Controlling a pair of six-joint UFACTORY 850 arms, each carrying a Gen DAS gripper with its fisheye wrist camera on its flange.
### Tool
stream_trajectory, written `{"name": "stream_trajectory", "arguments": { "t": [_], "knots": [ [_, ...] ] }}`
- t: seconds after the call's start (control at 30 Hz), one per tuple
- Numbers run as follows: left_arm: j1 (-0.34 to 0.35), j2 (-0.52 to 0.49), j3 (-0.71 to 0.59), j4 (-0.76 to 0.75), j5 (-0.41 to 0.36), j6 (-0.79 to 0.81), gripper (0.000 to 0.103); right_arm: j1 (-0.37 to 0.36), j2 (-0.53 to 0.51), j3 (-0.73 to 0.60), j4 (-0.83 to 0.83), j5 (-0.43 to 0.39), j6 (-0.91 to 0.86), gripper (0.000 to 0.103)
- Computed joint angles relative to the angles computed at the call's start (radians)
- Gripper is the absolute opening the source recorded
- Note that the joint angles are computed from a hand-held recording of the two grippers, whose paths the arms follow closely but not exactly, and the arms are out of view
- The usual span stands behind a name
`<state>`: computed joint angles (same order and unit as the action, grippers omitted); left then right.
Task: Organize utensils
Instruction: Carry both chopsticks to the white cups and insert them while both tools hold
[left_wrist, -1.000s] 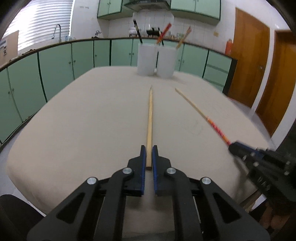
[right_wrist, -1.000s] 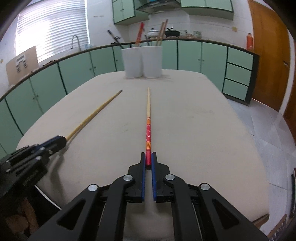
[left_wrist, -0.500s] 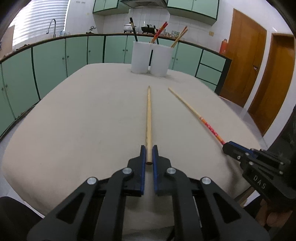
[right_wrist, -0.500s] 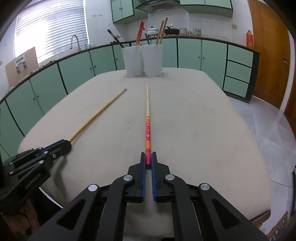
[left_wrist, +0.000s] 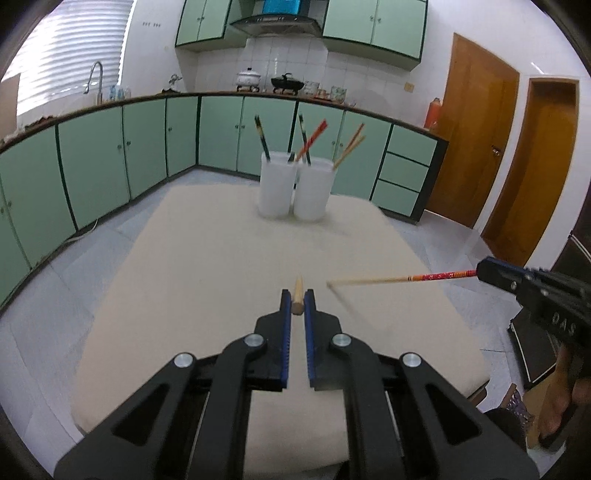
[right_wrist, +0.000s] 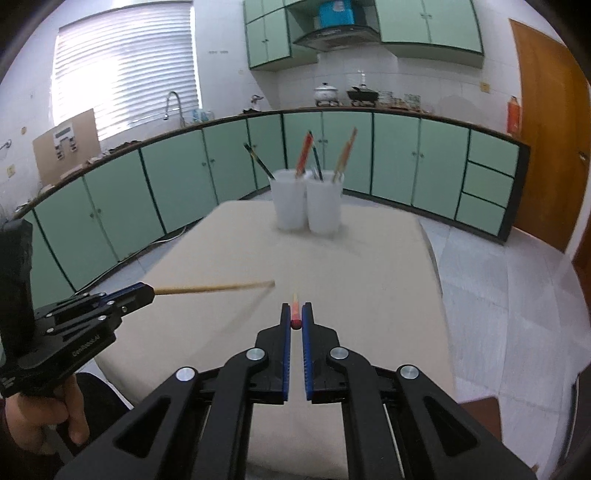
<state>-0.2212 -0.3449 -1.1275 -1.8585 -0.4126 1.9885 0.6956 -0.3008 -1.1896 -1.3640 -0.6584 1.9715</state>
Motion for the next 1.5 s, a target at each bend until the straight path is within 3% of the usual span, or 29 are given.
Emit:
{"name": "stream_trajectory", "arguments": {
  "t": [0.27, 0.43, 0.57, 1.0, 1.2, 1.37, 1.5],
  "knots": [
    [0.013, -0.058, -0.192, 0.416, -0.027, -0.369, 0.006, -0.103, -0.064, -0.208, 0.315, 0.060, -0.483, 0.006],
    [0.014, -0.130, -0.344, 0.692, -0.083, -0.639, 0.006, -0.155, -0.147, -0.372, 0.553, 0.032, -0.798, 0.006],
    [0.011, -0.188, -0.457, 0.834, -0.124, -0.779, 0.006, -0.174, -0.191, -0.462, 0.658, -0.006, -0.935, 0.006],
    [-0.009, -0.252, -0.650, 1.001, -0.154, -0.912, 0.006, -0.213, -0.243, -0.661, 0.771, -0.090, -1.094, 0.006],
    [-0.019, -0.313, -0.801, 1.085, -0.187, -1.023, 0.006, -0.239, -0.307, -0.844, 0.793, -0.152, -1.148, 0.006],
    [-0.021, -0.434, -1.064, 1.160, -0.253, -1.174, 0.006, -0.257, -0.404, -1.058, 0.802, -0.226, -1.203, 0.006],
    [-0.030, -0.572, -1.353, 1.238, -0.310, -1.305, 0.006, -0.269, -0.567, -1.371, 0.809, -0.345, -1.282, 0.006]
  ]
}}
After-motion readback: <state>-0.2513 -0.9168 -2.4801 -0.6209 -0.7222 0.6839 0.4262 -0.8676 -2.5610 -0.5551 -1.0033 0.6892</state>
